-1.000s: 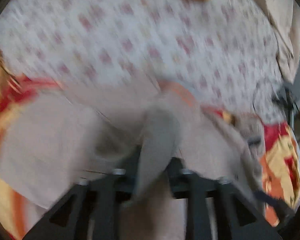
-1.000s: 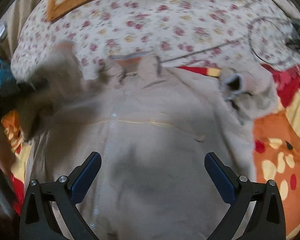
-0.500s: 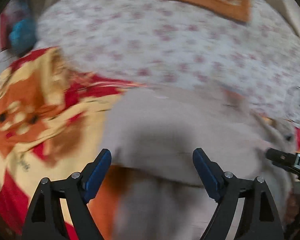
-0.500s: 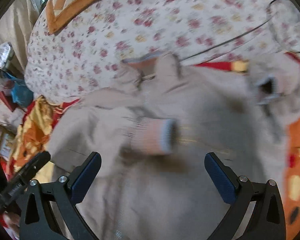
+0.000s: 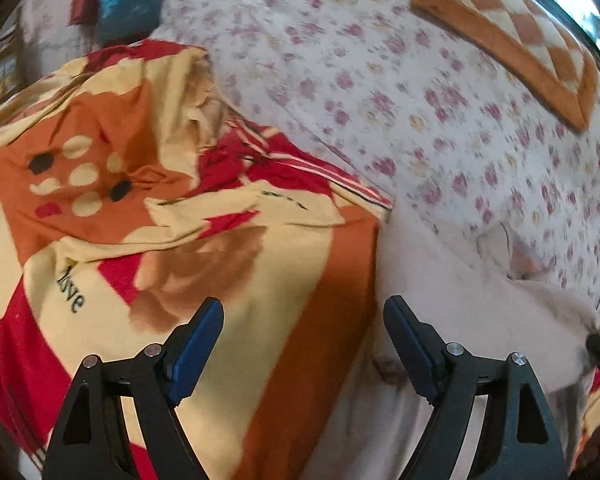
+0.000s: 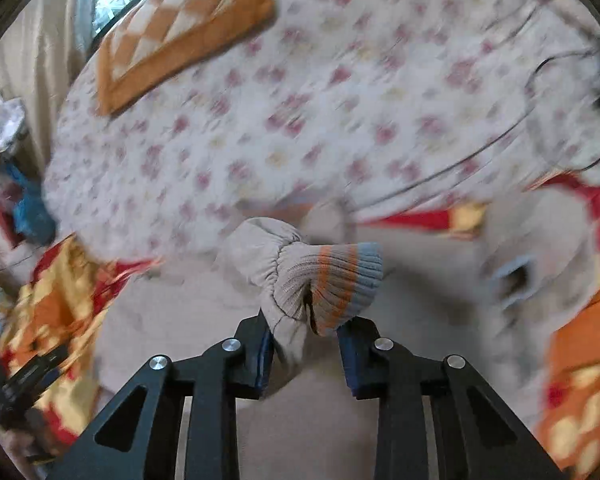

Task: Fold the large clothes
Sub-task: 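Grasp the other ribbed sleeve cuff with the right gripper and fold it across the body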

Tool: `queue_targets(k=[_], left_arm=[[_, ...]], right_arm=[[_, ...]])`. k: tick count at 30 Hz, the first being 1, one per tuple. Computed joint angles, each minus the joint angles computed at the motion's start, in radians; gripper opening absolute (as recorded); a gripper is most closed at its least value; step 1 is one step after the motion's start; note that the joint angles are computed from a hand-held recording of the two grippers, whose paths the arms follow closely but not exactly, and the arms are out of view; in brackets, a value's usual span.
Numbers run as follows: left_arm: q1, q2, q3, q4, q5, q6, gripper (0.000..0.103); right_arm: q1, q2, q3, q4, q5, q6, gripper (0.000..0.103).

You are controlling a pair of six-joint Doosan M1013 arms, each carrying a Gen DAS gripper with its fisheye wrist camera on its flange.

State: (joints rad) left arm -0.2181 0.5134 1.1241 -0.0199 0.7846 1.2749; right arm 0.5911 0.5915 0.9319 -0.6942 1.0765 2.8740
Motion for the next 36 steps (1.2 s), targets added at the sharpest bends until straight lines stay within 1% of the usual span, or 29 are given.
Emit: queue_targets(k=[2,4,5,6,7,8,9,10,11,13,14,17,18,19,20,22,23,25,26,29,32,34,35,36], left_arm=[[-0.014,0.001,0.002,0.005,-0.012,0.023,0.082],[-0.020,-0.015,0.026,0.005,-0.040,0.067,0.082],[-0.027,-0.020,0.033,0.026,-0.047,0.080,0.083],[-0.038,-0.009,0.021,0.064,-0.041,0.080,0.083],[-0.045,-0.018,0.032,0.097,-0.032,0.080,0.083],[-0.057,-0.005,0.019,0.143,-0.011,0.073,0.083],[-0.062,-0.009,0.022,0.172,0.006,0.071,0.083],[-0.072,0.003,0.010,0.218,0.034,0.057,0.083],[-0.080,0.015,-0.003,0.254,0.061,0.042,0.082],[-0.088,0.036,-0.026,0.277,0.099,0.033,0.082],[-0.091,0.047,-0.042,0.275,0.111,0.034,0.082],[-0.097,0.062,-0.057,0.285,0.123,0.029,0.083],[-0.096,0.063,-0.059,0.281,0.124,0.030,0.083],[-0.096,0.065,-0.062,0.275,0.125,0.030,0.083],[-0.094,0.068,-0.065,0.272,0.127,0.028,0.083],[-0.093,0.072,-0.070,0.266,0.133,0.028,0.083],[-0.092,0.073,-0.071,0.264,0.132,0.031,0.083],[-0.093,0.072,-0.069,0.266,0.130,0.030,0.083],[-0.092,0.072,-0.070,0.266,0.130,0.030,0.083],[-0.093,0.069,-0.066,0.269,0.127,0.025,0.083],[-0.096,0.063,-0.061,0.278,0.123,0.021,0.083],[-0.096,0.053,-0.051,0.277,0.113,0.023,0.083],[-0.097,0.047,-0.043,0.281,0.103,0.021,0.083],[-0.098,0.041,-0.038,0.286,0.097,0.019,0.083]], right_arm=[[-0.017,0.018,-0.013,0.047,0.053,-0.019,0.028],[-0.032,0.037,-0.030,0.105,0.097,-0.062,0.029],[-0.041,0.045,-0.037,0.147,0.119,-0.080,0.036],[-0.047,0.039,-0.025,0.172,0.119,-0.078,0.045],[-0.051,0.030,-0.010,0.190,0.108,-0.059,0.049],[-0.053,0.005,0.028,0.187,0.071,-0.011,0.054],[-0.047,-0.017,0.061,0.168,0.053,0.027,0.059],[-0.041,-0.031,0.079,0.144,0.055,0.052,0.061],[-0.031,-0.039,0.083,0.112,0.079,0.067,0.064],[-0.005,-0.040,0.070,0.034,0.147,0.077,0.064],[0.010,-0.041,0.066,-0.014,0.158,0.079,0.064],[0.017,-0.032,0.039,-0.055,0.144,0.058,0.062],[0.014,-0.025,0.029,-0.044,0.122,0.038,0.061],[0.006,-0.019,0.019,-0.014,0.097,-0.007,0.059],[-0.002,0.000,-0.010,0.027,0.095,-0.072,0.055],[-0.015,0.050,-0.079,0.092,0.147,-0.193,0.049],[-0.023,0.083,-0.118,0.113,0.198,-0.232,0.046],[-0.037,0.121,-0.152,0.140,0.252,-0.250,0.046],[-0.041,0.126,-0.149,0.140,0.258,-0.250,0.046],[-0.038,0.106,-0.120,0.129,0.235,-0.235,0.047],[-0.019,0.064,-0.074,0.115,0.194,-0.215,0.048],[-0.005,0.046,-0.054,0.099,0.178,-0.212,0.050],[0.002,0.034,-0.038,0.091,0.166,-0.204,0.054],[0.008,0.026,-0.026,0.092,0.158,-0.199,0.056]])
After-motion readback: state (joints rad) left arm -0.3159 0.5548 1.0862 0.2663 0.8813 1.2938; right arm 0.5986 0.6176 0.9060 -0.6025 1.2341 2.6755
